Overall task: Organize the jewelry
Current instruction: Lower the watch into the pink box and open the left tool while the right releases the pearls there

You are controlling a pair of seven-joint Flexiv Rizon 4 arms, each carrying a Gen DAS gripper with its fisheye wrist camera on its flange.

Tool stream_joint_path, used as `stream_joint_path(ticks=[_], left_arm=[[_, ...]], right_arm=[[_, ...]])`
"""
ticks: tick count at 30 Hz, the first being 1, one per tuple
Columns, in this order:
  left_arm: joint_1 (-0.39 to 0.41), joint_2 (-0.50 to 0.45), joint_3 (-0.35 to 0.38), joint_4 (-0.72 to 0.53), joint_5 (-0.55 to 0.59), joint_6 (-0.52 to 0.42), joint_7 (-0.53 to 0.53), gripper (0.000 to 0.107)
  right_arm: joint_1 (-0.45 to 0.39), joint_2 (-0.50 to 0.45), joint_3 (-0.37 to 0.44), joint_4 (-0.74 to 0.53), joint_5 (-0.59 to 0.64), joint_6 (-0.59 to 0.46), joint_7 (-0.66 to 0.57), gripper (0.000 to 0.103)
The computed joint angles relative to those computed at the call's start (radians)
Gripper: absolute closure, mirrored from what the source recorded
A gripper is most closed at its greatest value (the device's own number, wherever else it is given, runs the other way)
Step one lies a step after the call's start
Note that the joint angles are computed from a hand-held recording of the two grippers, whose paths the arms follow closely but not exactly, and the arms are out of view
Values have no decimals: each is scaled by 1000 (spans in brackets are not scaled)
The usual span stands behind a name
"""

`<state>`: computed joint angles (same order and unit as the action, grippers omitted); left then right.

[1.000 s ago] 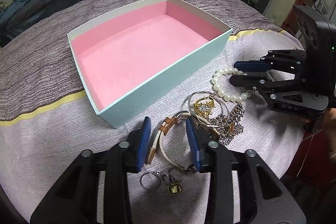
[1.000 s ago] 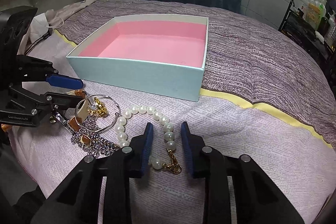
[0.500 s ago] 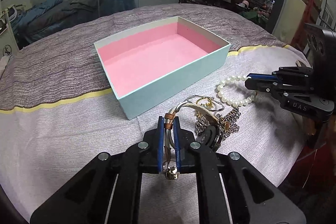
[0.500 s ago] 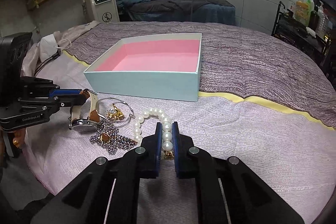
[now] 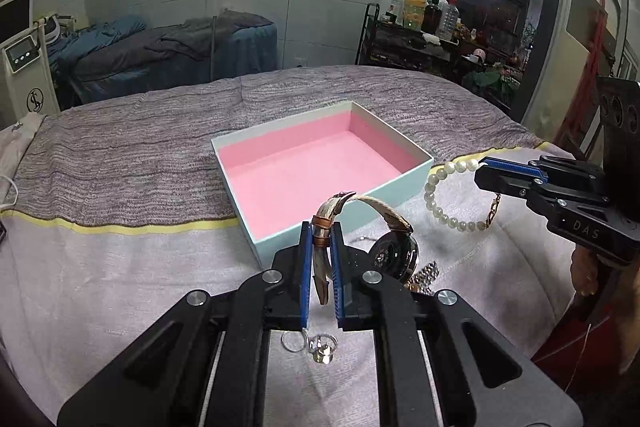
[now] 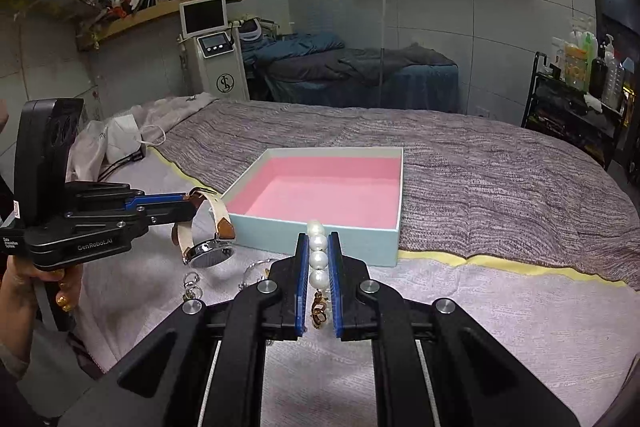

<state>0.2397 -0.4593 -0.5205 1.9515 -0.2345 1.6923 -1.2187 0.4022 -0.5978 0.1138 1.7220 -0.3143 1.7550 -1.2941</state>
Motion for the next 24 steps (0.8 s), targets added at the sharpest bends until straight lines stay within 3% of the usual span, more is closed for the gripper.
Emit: stream_joint_path(ticks=[2, 7, 11, 15, 24], left_arm=[[-13, -14, 14, -43, 2, -9, 12, 98], [-165, -78, 195, -218, -11, -86, 27, 98], [-225, -137, 265, -329, -36, -166, 55, 98], [-291, -192, 357, -422, -43, -234, 41, 98], [-356, -286, 466, -565, -6, -365, -16, 98]], right_arm=[[-15, -13, 17, -39, -8, -3, -5, 94], [-56, -71, 77, -161, -21, -39, -3, 94], [-40, -121, 67, -251, -21, -78, 2, 94], [-62, -181, 116, -350, -16, -168, -11, 94], [-5, -236, 51, -437, 30, -277, -19, 94]])
